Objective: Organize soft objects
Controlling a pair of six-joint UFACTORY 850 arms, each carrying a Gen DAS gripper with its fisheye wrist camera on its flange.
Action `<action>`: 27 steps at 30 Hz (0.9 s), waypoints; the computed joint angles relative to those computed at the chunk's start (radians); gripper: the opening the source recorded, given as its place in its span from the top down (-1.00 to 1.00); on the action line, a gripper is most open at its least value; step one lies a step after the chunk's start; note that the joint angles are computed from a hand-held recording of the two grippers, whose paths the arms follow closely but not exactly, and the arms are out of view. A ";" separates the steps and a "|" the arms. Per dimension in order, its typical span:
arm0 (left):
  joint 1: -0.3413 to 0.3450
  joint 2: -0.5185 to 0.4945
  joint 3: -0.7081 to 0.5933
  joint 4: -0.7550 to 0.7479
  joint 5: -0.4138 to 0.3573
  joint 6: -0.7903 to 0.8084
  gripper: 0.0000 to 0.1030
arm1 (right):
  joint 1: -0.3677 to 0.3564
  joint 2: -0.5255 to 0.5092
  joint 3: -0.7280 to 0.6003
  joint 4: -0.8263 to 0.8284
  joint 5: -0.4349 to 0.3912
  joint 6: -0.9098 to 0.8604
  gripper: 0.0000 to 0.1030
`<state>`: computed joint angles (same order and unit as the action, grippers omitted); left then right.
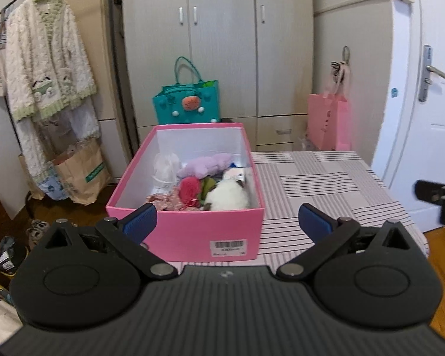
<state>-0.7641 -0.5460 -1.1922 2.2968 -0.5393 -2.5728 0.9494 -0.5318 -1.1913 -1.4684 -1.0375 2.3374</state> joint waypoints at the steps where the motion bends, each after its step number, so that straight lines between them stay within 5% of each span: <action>1: -0.001 -0.002 -0.001 -0.018 -0.006 0.014 -1.00 | 0.005 0.000 0.001 0.003 -0.013 0.005 -0.97; 20: -0.041 -0.007 0.015 -0.121 -0.089 0.125 -1.00 | 0.056 -0.025 -0.020 0.038 -0.092 -0.017 -0.97; 27: -0.033 0.006 0.029 -0.067 -0.060 0.073 -1.00 | 0.061 -0.030 -0.017 0.051 -0.106 -0.011 -0.97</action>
<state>-0.7973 -0.5398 -1.1630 2.2302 -0.5995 -2.5000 1.0105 -0.5618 -1.2087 -1.4175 -1.1438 2.3267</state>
